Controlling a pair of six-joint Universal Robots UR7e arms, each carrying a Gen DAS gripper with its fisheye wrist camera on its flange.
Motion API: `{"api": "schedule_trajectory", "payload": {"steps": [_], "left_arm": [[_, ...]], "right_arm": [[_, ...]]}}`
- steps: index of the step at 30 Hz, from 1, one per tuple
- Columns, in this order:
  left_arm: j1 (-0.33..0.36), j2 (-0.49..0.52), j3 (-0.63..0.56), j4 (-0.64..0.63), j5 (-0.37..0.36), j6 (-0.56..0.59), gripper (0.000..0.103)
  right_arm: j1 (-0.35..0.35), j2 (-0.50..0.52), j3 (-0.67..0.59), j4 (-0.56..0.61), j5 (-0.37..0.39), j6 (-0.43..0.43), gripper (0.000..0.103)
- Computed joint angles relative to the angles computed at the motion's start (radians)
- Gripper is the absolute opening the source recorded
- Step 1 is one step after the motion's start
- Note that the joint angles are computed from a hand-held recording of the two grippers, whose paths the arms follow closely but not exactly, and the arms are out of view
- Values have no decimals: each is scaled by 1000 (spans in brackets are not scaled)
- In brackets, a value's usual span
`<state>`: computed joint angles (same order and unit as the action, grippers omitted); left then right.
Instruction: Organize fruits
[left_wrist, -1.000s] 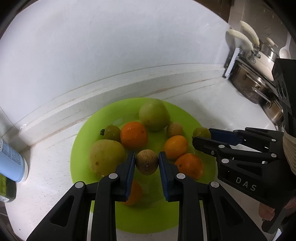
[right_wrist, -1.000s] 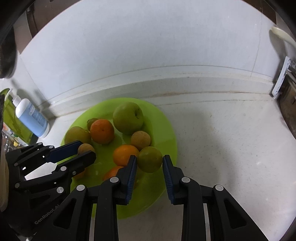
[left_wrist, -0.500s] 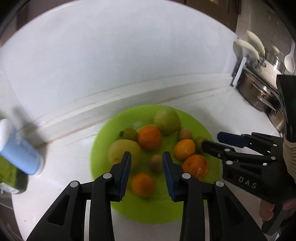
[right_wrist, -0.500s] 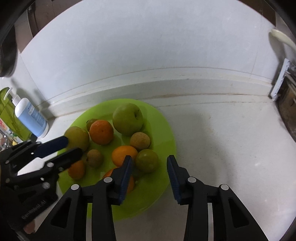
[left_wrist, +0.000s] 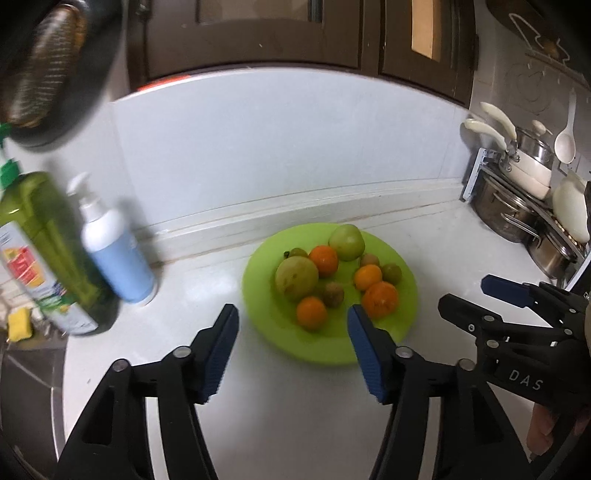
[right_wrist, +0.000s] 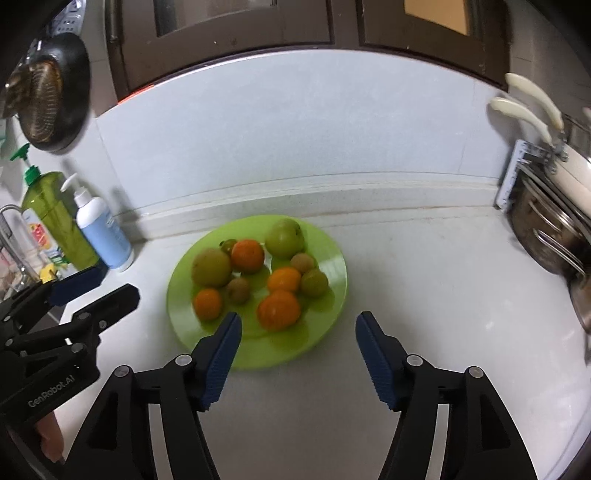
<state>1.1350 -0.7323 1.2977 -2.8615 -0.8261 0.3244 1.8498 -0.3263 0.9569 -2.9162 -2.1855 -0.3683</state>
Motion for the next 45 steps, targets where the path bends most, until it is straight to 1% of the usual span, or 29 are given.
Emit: {"api": "schedule_trajectory", "payload": {"steps": [5,9,11,16,19,23,27,34,39,45], "left_arm": [[-29,-76,137,-98,30,4,75],[-53,-129,228,-156,40,-8,83],[-67,-152,273,-202,58,4,85],[-95,-208,365,-260,78,-4,91],[-114,-231,415,-314,101,13,93],[-140,-262,477,-382,138,44,96],[-162,-296,536,-433,158,48,103],[-195,-322,589,-504,194,73,103],[-204,-336,611,-530,197,73,103],[-205,-350,626,-523,187,59,103]], "right_arm": [[22,-77,165,-104,-15,10,74],[39,-135,287,-188,-24,12,77],[49,-158,338,-219,-23,15,77],[75,-189,430,-331,-51,-9,79],[90,-207,475,-391,-71,-22,79],[107,-226,517,-437,-82,-35,79],[124,-245,557,-471,-85,-37,79],[142,-274,617,-510,-71,-34,79],[149,-280,634,-530,-68,-35,79],[157,-283,649,-544,-68,-36,79]]}}
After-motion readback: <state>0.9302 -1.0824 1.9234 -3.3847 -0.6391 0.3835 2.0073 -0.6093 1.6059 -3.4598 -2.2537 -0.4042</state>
